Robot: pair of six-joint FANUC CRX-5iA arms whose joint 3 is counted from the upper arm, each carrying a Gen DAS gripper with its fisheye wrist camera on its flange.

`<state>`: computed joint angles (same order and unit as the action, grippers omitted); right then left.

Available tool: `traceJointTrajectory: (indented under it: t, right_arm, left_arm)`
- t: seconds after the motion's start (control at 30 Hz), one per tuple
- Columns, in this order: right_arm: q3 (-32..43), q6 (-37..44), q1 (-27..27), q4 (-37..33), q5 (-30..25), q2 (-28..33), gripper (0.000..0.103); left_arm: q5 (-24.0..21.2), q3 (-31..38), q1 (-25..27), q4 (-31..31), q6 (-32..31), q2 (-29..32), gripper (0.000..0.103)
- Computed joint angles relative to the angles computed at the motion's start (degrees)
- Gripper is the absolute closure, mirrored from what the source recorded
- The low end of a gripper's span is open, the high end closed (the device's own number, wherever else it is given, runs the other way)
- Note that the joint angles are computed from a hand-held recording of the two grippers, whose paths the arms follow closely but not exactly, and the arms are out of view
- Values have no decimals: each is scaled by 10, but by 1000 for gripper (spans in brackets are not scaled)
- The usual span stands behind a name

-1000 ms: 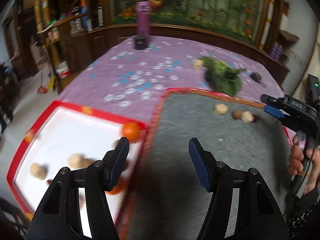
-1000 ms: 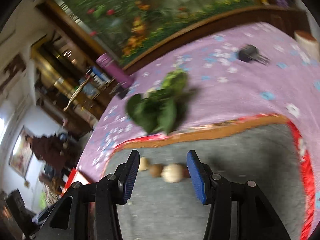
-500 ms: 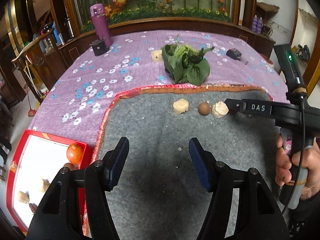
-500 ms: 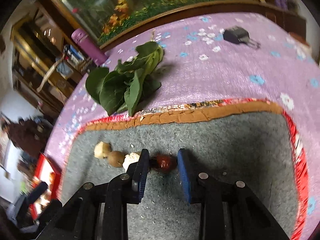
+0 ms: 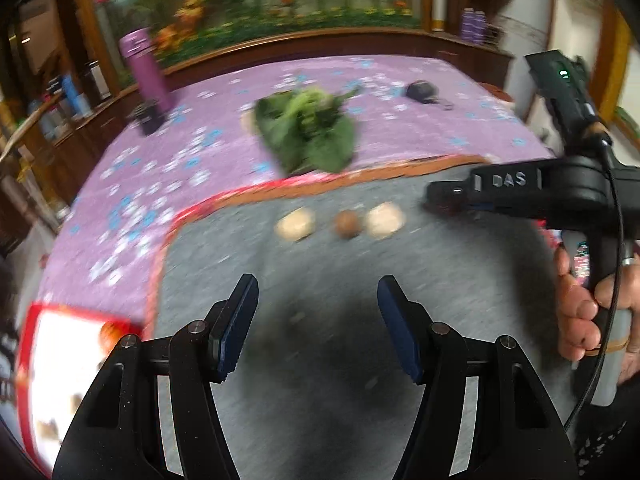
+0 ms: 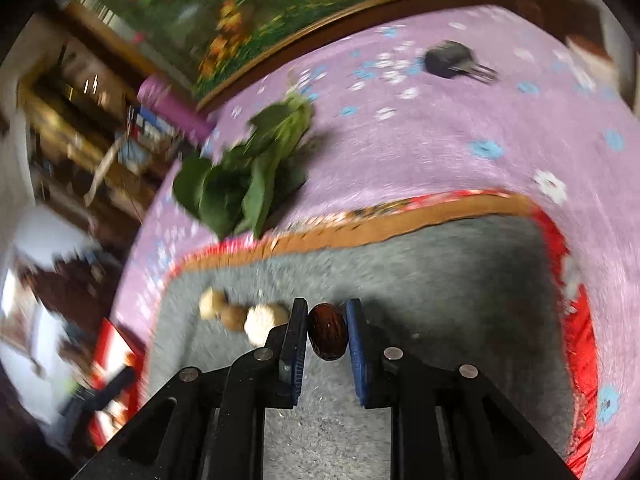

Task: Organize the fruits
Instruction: 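Grasp a beige hexagonal cake with the left tool while the right tool grasps a red date, then carry the hexagonal cake over the tray with the left tool while the right carries the date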

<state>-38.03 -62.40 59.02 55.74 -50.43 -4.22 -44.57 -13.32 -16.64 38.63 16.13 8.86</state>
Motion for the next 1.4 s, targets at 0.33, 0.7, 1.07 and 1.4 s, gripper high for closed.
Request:
traceJointTrajectory:
  t: [0.33,0.7,1.07,1.4]
  right_arm:
    - [-61,-137,-11,50,48,-37,84]
    - [-69,-151,-14,60,53,-39,83]
    - [-84,-170,-26,96,79,-49,83]
    - [-113,-285,-105,305,182,-46,84]
  left_arm:
    - [-37,107,-63,-57,-41,90,41]
    - [-73,147,-75,-68,-104,134,70]
    - [-90,115,-49,-25,-93,113,74]
    - [-103,11,43,83,-95,17,74]
